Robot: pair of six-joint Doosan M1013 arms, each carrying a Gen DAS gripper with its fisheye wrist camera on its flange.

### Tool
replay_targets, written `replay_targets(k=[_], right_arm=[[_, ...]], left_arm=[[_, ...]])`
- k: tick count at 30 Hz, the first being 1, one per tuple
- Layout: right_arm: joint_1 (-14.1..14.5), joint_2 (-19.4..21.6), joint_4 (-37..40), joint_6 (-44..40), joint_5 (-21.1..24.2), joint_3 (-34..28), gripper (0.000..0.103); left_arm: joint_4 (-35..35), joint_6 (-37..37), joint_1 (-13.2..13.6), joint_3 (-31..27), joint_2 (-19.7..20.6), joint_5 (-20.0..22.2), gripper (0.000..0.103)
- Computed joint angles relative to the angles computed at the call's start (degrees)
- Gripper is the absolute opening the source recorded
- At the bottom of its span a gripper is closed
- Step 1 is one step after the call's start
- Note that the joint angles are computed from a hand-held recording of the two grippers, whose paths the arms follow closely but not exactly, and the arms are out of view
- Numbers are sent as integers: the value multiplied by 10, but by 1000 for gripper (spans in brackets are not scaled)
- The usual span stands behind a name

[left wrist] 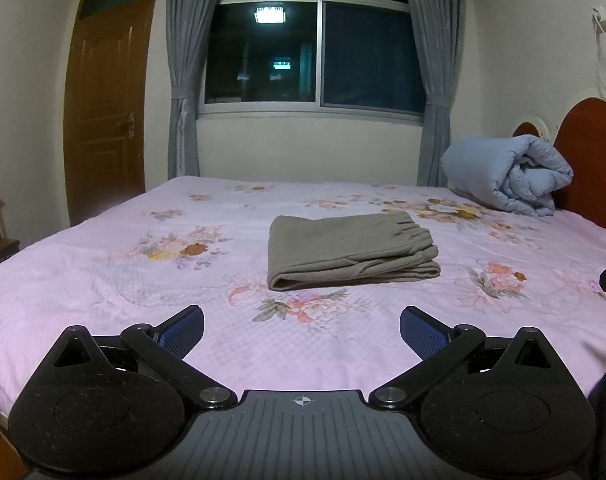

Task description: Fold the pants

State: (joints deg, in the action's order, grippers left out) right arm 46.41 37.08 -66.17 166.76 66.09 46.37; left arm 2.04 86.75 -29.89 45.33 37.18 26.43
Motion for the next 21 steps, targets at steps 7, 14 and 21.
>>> replay_targets(k=[7,14,21], right_arm=[[0,0,1,-1,0,0,97],[0,0,1,-1,0,-1,97],[0,1,1,-1,1,-2,97]], left_arm=[[-9,12,1,-1,1,-4,103],[-15,19,1,3,-1,-7,103],[-20,24,1,2,0,-9,103]])
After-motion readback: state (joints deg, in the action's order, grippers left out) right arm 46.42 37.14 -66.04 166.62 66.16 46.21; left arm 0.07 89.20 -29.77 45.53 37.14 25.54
